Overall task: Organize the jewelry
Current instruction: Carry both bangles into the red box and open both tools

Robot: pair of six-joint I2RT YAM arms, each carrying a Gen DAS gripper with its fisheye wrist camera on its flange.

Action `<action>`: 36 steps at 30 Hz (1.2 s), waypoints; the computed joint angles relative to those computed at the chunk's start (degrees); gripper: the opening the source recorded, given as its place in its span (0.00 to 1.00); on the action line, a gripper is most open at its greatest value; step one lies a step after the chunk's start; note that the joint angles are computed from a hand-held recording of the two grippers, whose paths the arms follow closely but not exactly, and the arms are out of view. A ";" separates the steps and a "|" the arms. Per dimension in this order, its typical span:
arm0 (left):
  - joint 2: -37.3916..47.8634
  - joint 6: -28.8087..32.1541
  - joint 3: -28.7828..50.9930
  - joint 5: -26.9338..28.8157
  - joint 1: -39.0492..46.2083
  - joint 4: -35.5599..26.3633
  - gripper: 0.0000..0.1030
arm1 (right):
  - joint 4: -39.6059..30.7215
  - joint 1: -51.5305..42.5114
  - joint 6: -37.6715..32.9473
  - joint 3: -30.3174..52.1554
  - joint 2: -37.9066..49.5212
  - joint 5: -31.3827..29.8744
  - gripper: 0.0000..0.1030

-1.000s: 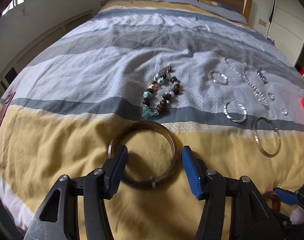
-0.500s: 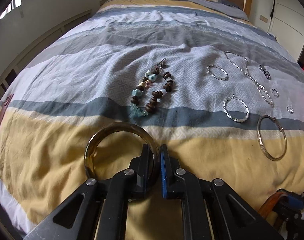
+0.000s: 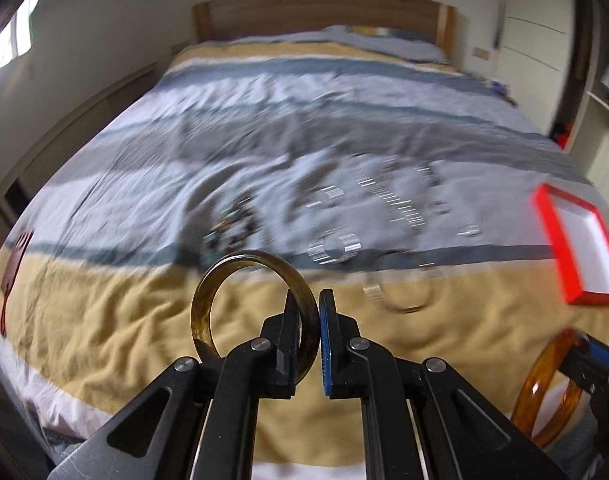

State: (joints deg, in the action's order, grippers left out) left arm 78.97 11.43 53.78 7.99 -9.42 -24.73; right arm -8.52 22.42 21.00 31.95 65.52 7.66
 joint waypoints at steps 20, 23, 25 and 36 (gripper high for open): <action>35.23 -15.35 39.25 -0.91 -47.15 -3.78 0.09 | -5.11 -73.84 -38.87 6.80 9.46 -27.82 0.10; 42.48 -16.42 45.52 -1.26 -48.87 -5.46 0.09 | -2.83 -76.80 -42.30 9.26 15.94 -27.60 0.10; 44.89 -16.74 46.37 -1.57 -49.51 -5.71 0.09 | -1.26 -77.21 -43.71 10.69 19.46 -26.75 0.10; 50.15 -14.97 44.43 -3.36 -49.55 -3.09 0.11 | 3.49 -73.89 -50.15 14.03 31.10 -24.72 0.10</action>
